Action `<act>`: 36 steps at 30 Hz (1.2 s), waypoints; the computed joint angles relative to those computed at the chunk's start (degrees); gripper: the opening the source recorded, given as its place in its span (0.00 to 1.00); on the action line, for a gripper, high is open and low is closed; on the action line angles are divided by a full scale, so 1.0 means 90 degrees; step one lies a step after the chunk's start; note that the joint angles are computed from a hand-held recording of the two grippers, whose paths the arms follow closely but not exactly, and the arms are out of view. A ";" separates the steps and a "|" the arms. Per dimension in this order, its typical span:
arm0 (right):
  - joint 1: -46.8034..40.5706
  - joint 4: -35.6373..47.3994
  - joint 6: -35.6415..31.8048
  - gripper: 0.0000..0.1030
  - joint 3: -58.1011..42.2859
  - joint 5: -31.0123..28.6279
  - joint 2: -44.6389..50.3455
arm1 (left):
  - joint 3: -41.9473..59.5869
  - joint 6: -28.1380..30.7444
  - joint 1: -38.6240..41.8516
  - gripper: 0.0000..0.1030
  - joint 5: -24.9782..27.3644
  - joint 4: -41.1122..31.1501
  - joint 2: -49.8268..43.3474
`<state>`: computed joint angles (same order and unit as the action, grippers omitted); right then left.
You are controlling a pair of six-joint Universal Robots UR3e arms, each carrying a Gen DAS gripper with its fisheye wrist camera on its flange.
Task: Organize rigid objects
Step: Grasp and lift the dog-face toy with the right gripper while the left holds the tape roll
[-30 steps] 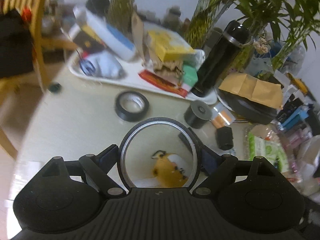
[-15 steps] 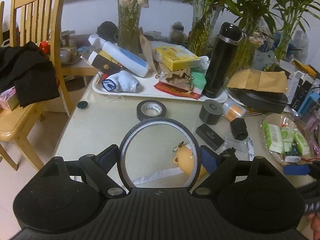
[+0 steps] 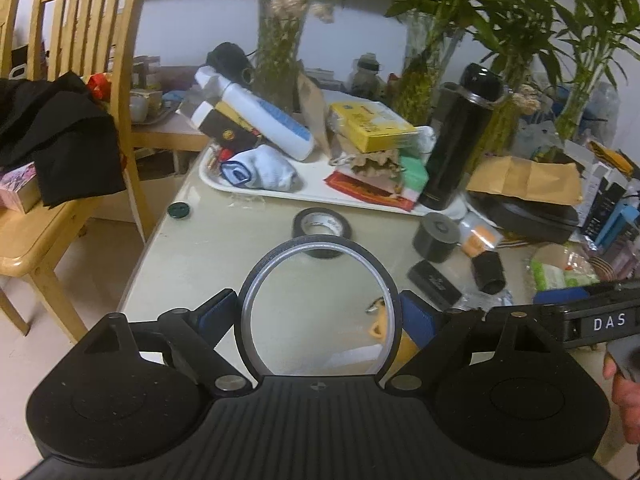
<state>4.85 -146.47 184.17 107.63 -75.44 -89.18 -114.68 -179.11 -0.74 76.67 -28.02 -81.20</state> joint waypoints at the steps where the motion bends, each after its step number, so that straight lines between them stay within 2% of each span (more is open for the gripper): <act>1: 0.0054 -0.0012 -0.0109 1.00 -0.0148 0.0043 0.0173 | 0.0003 0.0010 0.0035 0.84 -0.0004 -0.0002 -0.0024; 6: 0.0317 0.0215 -0.0650 0.99 -0.0985 0.0125 0.1101 | 0.0013 0.0141 0.0235 0.84 -0.0059 -0.0079 -0.0064; 9: 0.0446 0.0378 -0.0935 0.91 -0.1334 0.0139 0.1472 | 0.0034 0.0156 0.0320 0.84 -0.0044 -0.0094 -0.0086; 14: 0.0739 0.0650 -0.1369 0.88 -0.1883 0.0011 0.1976 | 0.0138 0.0140 0.0421 0.84 -0.0128 -0.0182 -0.0209; 17: 0.0903 0.0753 -0.1524 0.82 -0.2169 -0.0178 0.2228 | 0.0172 0.0182 0.0408 0.84 -0.0119 -0.0204 -0.0271; 23: 0.1156 0.0947 -0.1614 0.79 -0.2616 -0.0571 0.2661 | 0.0182 0.0246 0.0420 0.84 -0.0101 -0.0233 -0.0311; 24: 0.1191 0.0933 -0.1605 0.76 -0.2652 -0.0644 0.2716 | 0.0182 0.0254 0.0415 0.84 -0.0084 -0.0238 -0.0318; 27: 0.1408 0.0772 -0.1562 0.57 -0.2709 -0.1243 0.2869 | 0.0198 0.0278 0.0402 0.84 -0.0058 -0.0262 -0.0344; 31: 0.1232 0.0537 -0.1344 0.56 -0.2407 -0.1013 0.2716 | 0.0214 0.0294 0.0380 0.84 -0.0041 -0.0302 -0.0335; 36: 0.1149 0.0162 -0.1137 0.55 -0.2083 -0.1081 0.2449 | 0.0230 0.0298 0.0304 0.84 0.0023 -0.0306 -0.0329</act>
